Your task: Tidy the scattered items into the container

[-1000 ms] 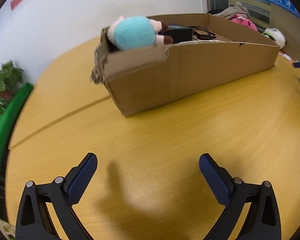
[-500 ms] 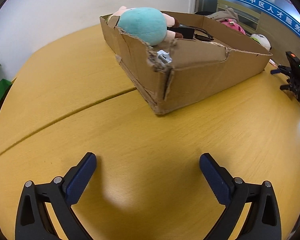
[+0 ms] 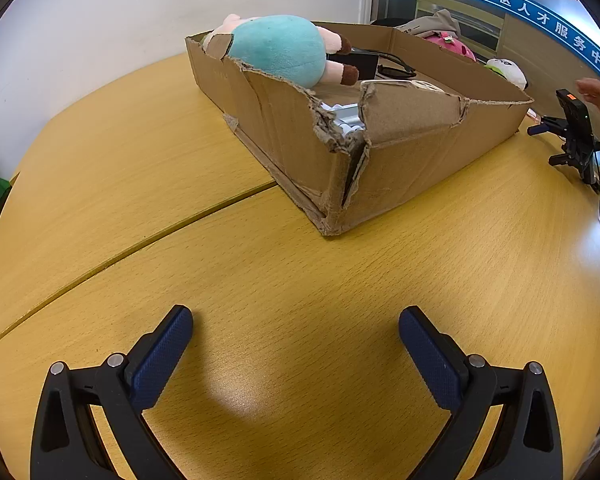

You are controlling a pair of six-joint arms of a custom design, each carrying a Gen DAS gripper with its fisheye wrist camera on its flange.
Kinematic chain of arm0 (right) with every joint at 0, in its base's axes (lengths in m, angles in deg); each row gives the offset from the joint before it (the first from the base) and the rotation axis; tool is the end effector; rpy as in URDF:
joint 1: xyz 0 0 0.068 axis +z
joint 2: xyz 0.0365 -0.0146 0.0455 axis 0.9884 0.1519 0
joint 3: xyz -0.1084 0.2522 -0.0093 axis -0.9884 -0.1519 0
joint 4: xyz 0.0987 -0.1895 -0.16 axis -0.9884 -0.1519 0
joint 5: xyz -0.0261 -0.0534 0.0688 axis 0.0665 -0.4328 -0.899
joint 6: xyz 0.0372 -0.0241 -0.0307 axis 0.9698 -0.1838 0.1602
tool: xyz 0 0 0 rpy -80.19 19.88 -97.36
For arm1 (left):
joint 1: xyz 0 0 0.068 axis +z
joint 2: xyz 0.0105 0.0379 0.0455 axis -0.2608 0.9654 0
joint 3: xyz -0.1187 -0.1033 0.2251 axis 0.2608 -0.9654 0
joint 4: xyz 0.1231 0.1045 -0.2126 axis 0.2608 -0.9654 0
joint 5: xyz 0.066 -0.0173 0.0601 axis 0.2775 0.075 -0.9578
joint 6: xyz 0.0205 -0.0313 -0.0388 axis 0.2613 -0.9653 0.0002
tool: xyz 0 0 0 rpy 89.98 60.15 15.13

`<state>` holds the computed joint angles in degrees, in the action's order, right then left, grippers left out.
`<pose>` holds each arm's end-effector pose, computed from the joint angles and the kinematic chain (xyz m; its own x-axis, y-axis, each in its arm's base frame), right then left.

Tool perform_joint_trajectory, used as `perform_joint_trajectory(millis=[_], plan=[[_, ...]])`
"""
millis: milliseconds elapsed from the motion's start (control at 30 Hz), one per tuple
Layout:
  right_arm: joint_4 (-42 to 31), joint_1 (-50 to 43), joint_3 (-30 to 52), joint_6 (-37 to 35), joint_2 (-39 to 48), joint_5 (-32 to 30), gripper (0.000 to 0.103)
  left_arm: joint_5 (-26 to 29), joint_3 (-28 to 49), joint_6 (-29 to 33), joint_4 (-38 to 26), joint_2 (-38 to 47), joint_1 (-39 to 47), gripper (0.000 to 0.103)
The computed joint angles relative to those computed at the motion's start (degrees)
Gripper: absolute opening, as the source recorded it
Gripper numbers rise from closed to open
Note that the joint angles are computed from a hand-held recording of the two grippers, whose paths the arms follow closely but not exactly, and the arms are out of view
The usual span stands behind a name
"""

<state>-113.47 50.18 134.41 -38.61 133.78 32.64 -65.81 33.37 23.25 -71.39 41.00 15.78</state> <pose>0.3591 -0.1922 0.0513 -0.4770 -0.6532 -0.5880 -0.8102 0.5861 0.0062 0.2022 0.1040 0.0519 -0.7928 0.1565 -0.5890 0.2050 0.9786 -0.0160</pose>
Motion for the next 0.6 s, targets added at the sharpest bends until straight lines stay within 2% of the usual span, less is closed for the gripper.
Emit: perform_joint_trajectory(millis=[600], plan=[[0.52, 0.33, -0.66, 0.44, -0.56, 0.15, 0.103, 0.09, 0.20, 0.27, -0.31, -0.01, 0.14, 0.103]])
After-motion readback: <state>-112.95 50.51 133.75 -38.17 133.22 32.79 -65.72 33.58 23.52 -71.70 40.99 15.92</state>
